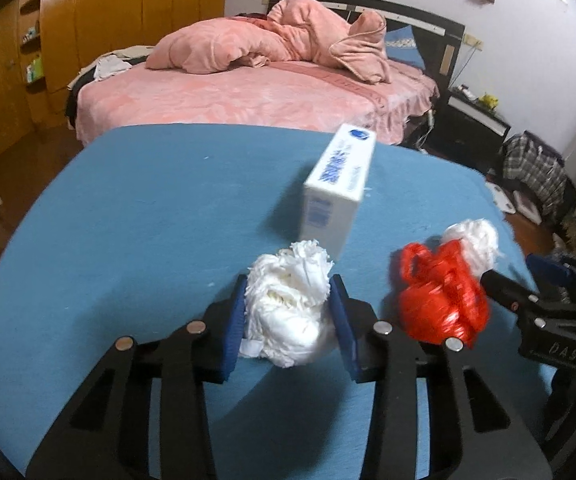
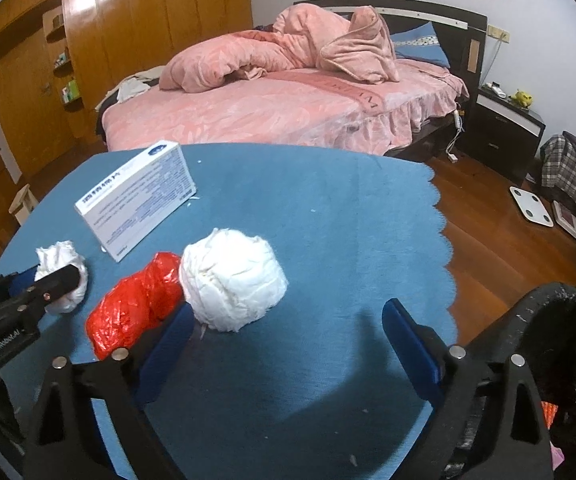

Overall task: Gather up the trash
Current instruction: 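Grasp the loose white tissue wad with the left tool while the right tool grasps the white tissue ball, then lift both white tissue wads and carry them toward the bin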

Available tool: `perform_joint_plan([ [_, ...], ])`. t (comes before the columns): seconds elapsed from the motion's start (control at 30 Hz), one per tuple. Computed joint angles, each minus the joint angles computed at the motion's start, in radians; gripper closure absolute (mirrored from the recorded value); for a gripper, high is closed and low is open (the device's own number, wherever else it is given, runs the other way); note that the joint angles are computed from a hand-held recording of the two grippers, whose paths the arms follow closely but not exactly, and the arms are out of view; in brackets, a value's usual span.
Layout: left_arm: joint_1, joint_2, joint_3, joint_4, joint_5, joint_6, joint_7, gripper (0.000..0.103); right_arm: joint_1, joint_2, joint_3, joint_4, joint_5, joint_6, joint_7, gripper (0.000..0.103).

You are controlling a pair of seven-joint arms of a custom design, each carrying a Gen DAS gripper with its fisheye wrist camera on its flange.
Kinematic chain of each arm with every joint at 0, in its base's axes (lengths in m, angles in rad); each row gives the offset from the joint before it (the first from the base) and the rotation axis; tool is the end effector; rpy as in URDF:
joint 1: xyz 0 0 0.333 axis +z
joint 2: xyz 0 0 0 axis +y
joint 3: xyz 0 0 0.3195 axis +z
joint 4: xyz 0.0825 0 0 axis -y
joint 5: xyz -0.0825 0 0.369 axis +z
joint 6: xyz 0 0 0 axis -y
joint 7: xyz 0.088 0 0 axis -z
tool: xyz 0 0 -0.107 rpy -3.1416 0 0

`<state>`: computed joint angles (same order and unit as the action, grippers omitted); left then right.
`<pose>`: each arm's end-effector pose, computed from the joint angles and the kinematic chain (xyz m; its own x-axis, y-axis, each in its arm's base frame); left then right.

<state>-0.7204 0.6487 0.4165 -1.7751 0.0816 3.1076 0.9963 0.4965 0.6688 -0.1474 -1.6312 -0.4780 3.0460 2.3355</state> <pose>0.6492 -0.2632 0.3151 -0.0166 -0.9960 0.0877 -0.7279 -0.0481 -0.6840 0.6597 0.3015 0.3235 0.1417 -0.9868 -0.0781 -0.7184 -0.0482 -0.6939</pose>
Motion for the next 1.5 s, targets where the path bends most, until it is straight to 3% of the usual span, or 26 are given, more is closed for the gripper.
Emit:
perform_joint_plan([
  [0.23, 0.023, 0.005, -0.015, 0.014, 0.020, -0.034, -0.018, 0.062, -0.041, 0.045, 0.068, 0.076, 0.037, -0.037, -0.071, 0.017],
  [0.37, 0.050, -0.002, -0.043, 0.009, 0.032, -0.033, -0.024, 0.060, -0.089, 0.077, 0.142, 0.130, 0.087, -0.082, -0.154, 0.034],
  [0.53, 0.084, 0.000, -0.081, 0.024, 0.041, -0.055, -0.021, 0.056, -0.067, 0.085, 0.123, 0.140, 0.105, -0.096, -0.175, 0.037],
  [0.67, 0.079, 0.004, -0.074, 0.034, 0.069, -0.072, -0.039, 0.054, -0.037, 0.093, 0.096, 0.159, 0.095, -0.129, -0.170, 0.035],
  [0.87, 0.116, 0.000, -0.114, 0.038, 0.092, -0.076, -0.042, 0.051, -0.048, 0.094, 0.113, 0.155, 0.102, -0.130, -0.188, 0.031],
  [1.2, 0.115, 0.005, -0.117, 0.057, 0.149, -0.111, -0.071, 0.047, -0.034, 0.086, 0.097, 0.141, 0.095, -0.120, -0.175, 0.032],
  [1.37, 0.138, 0.004, -0.146, 0.062, 0.165, -0.111, -0.066, 0.040, -0.025, 0.077, 0.077, 0.123, 0.087, -0.098, -0.140, 0.048],
  [1.5, 0.122, 0.011, -0.134, 0.079, 0.192, -0.138, -0.080, 0.037, -0.035, 0.073, 0.086, 0.118, 0.087, -0.084, -0.139, 0.057],
])
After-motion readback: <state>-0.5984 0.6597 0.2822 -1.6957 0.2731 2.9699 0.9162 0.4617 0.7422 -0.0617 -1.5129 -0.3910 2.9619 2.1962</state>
